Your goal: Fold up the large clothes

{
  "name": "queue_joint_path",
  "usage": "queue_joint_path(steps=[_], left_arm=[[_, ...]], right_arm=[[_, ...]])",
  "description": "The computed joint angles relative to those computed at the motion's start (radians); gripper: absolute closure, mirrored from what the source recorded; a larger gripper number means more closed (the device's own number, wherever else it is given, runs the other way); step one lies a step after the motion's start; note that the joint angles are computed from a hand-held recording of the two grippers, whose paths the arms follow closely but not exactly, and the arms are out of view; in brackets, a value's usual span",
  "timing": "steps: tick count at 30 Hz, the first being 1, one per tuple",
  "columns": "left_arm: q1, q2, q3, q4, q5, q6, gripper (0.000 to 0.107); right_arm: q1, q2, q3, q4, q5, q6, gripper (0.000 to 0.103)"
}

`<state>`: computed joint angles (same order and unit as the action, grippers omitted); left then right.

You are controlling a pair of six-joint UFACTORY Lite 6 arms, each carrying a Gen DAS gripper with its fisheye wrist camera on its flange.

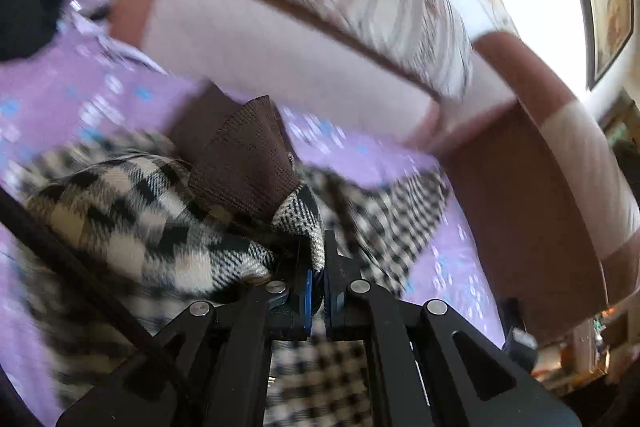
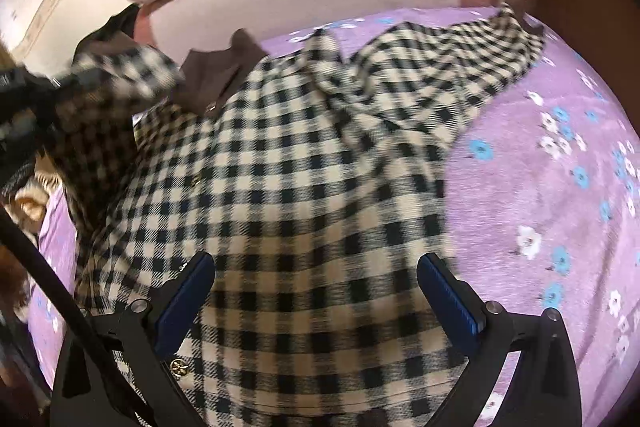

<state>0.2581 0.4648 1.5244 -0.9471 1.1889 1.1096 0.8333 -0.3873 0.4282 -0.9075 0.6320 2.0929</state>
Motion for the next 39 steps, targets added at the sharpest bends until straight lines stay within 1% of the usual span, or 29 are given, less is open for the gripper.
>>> queue_joint_path(steps=[1,3,6,10,12,13,14,16,18,21,22,23,24,26,27,29,30,31,32,34,35,37,39], left_arm=[[-0.038,-0.040,-0.087,-0.006,-0.040,0.017,0.104],[-0.096,-0.070,-0.197,-0.009,-0.115,0.037,0.104],[-0.167,-0.034,-0.284,-0.010,-0.215,0.051,0.104],[-0.182,0.006,-0.315,0.001,-0.237,0.088,0.103],[-0.188,0.000,-0.323,0.037,-0.232,0.084,0.081],[-0.188,-0.001,-0.320,0.047,-0.218,0.077,0.058],[-0.176,-0.022,-0.335,0.041,-0.205,0.082,0.048],[-0.134,-0.081,-0.356,0.039,-0.188,0.104,0.045],[-0.095,-0.135,-0.347,0.082,-0.172,0.118,0.043],[-0.003,-0.195,-0.306,0.125,-0.193,0.145,0.039],[0.043,-0.201,-0.279,0.128,-0.206,0.160,0.035],[0.064,-0.197,-0.259,0.123,-0.248,0.165,0.031],[0.093,-0.184,-0.238,0.120,-0.314,0.164,0.030],[0.123,-0.123,-0.185,0.135,-0.395,0.129,0.030],[0.127,-0.068,-0.150,0.176,-0.456,0.080,0.030],[0.124,0.041,-0.075,0.300,-0.509,-0.045,0.030],[0.120,0.110,-0.027,0.394,-0.516,-0.125,0.030],[0.129,0.172,0.009,0.446,-0.500,-0.167,0.030],[0.145,0.199,0.037,0.456,-0.472,-0.171,0.030],[0.178,0.170,0.020,0.413,-0.458,-0.112,0.030],[0.196,0.153,0.026,0.410,-0.422,-0.097,0.030],[0.242,0.106,0.015,0.369,-0.382,-0.032,0.030],[0.288,0.041,-0.029,0.318,-0.398,0.040,0.030]], right_arm=[[-0.005,-0.022,-0.012,0.012,0.006,-0.009,0.000],[-0.014,-0.042,-0.017,0.042,0.017,-0.041,0.000],[-0.025,-0.062,-0.027,0.093,0.033,-0.101,0.000],[-0.032,-0.080,-0.044,0.121,0.041,-0.122,0.000],[-0.051,-0.080,-0.049,0.133,0.029,-0.142,0.000],[-0.060,-0.080,-0.052,0.134,0.023,-0.151,0.000],[-0.061,-0.077,-0.052,0.136,0.023,-0.153,0.000],[-0.060,-0.068,-0.047,0.135,0.019,-0.151,0.000],[-0.057,-0.062,-0.042,0.133,0.013,-0.150,0.000],[-0.045,-0.050,-0.032,0.117,0.020,-0.132,0.000],[-0.042,-0.050,-0.031,0.107,0.019,-0.121,0.000],[-0.041,-0.048,-0.029,0.102,0.017,-0.114,0.000],[-0.040,-0.042,-0.023,0.097,0.013,-0.109,0.000],[-0.031,-0.028,-0.016,0.077,0.006,-0.087,0.000],[-0.026,-0.018,-0.013,0.060,0.000,-0.073,0.000],[-0.026,0.009,-0.006,0.025,-0.018,-0.054,0.000],[-0.033,0.031,0.000,-0.001,-0.029,-0.044,0.000],[-0.046,0.050,0.006,-0.019,-0.038,-0.039,0.000],[-0.074,0.075,0.011,-0.038,-0.056,-0.040,0.000],[-0.138,0.089,0.001,-0.083,-0.116,-0.035,0.000],[-0.178,0.089,-0.008,-0.097,-0.149,-0.041,0.000],[-0.240,0.072,-0.029,-0.128,-0.186,-0.024,0.003],[-0.280,0.039,-0.060,-0.210,-0.223,0.047,0.005]])
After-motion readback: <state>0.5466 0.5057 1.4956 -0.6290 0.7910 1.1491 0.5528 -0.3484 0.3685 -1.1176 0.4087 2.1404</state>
